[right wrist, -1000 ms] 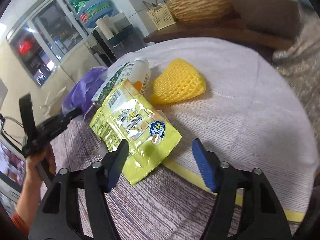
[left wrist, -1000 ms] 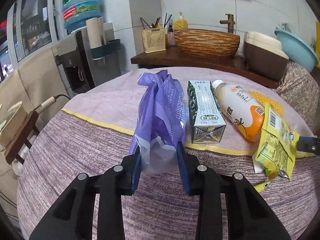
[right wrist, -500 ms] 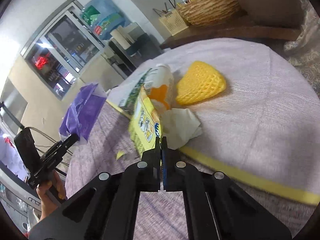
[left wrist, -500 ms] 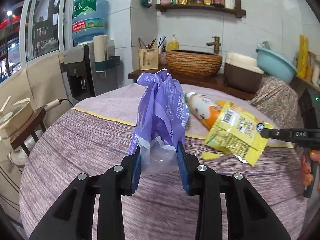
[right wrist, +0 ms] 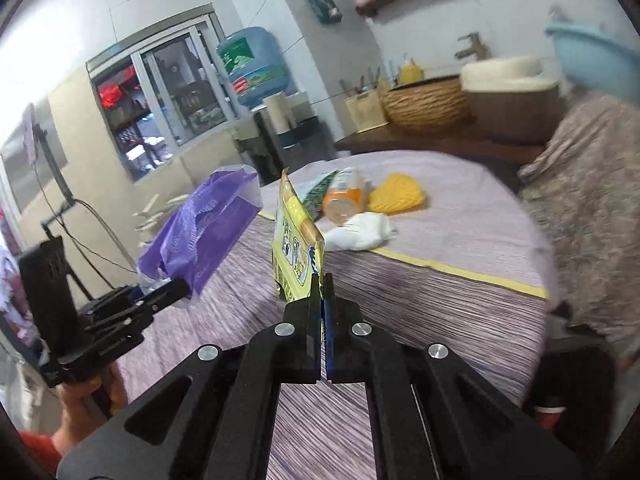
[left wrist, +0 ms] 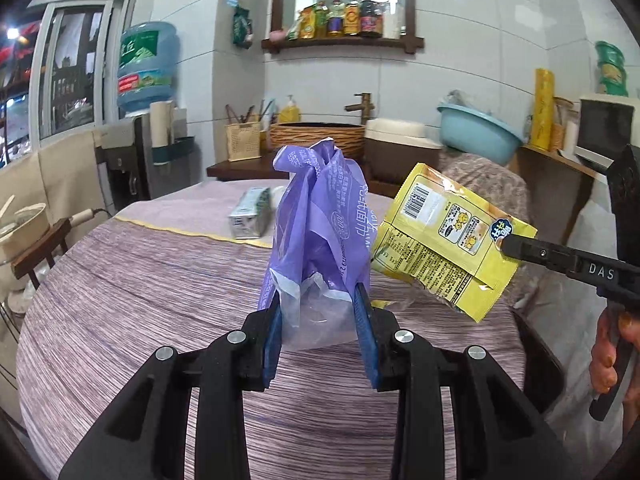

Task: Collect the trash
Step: 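Carry the purple bag and chip bag over the bin and release both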

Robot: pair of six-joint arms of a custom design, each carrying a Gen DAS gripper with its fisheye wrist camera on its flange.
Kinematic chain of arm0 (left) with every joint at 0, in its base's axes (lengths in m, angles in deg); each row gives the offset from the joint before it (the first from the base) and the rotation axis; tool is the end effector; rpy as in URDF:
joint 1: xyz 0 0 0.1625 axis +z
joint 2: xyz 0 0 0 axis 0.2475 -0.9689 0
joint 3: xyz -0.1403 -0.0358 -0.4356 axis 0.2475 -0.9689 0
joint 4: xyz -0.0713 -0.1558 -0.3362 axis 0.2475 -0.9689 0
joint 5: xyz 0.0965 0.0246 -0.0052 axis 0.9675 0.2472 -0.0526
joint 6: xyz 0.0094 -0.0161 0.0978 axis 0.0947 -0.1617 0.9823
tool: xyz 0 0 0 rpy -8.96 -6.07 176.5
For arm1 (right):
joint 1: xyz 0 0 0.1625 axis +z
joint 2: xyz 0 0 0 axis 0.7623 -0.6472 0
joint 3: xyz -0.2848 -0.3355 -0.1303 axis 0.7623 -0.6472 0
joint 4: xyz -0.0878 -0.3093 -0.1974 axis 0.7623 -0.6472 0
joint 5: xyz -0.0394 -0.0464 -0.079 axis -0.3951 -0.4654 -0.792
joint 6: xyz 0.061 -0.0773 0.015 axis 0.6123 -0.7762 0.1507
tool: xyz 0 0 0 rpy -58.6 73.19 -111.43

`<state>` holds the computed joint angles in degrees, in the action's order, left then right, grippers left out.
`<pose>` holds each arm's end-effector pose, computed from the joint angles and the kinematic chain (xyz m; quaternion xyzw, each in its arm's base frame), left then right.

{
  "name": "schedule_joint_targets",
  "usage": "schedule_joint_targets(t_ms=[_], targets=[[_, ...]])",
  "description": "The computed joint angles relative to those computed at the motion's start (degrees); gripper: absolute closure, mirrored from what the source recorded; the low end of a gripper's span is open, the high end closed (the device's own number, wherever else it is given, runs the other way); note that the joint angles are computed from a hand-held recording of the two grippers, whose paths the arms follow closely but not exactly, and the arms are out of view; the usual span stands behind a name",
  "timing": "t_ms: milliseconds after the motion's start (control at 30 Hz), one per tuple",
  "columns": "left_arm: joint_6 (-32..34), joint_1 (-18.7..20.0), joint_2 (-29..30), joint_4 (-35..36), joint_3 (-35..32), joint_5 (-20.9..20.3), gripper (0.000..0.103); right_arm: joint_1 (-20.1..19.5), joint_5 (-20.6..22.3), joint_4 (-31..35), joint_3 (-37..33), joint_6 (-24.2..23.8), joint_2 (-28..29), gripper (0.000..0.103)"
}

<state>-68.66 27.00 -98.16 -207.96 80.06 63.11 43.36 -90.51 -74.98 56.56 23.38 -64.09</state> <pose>-0.3777 -0.6368 0.1383 0.0961 0.7641 -0.5169 0.3738 0.1969 -0.7509 0.3104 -0.4135 0.8655 -0.2823 0.0174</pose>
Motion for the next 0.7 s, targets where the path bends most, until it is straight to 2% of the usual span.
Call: schedule_joint_targets(t_ms=[233, 300, 367, 500, 567, 700], targets=[[-2.26, -1.77, 4.71, 1.83, -4.41, -7.53, 0.07, -3.6, -2.67, -19.62, 14.1, -0.22, -8.41, 0.101], [-2.72, -1.8, 5.87, 2.84, -5.98, -9.74, 0.07, -4.82, -4.47, -24.65, 16.31, 0.85, -9.47, 0.101], [-2.59, -1.82, 7.26, 4.33, -7.98, -11.8, 0.07, -5.79, -8.22, -29.77, 17.77, 0.9, -9.89, 0.101], [-2.42, -1.57, 10.17, 6.19, -11.87, -17.08, 0.07, -7.91, -13.62, -32.95, 17.2, 0.9, -9.04, 0.101], [-3.7, -1.37, 11.83, 9.36, -14.02, -19.68, 0.07, -8.69, -16.29, -34.0, 16.16, 1.58, -7.51, 0.101], [-5.44, -0.55, 14.06, 14.14, -17.3, -23.22, 0.07, -10.58, -21.07, -33.44, 13.81, 2.93, -4.6, 0.101]])
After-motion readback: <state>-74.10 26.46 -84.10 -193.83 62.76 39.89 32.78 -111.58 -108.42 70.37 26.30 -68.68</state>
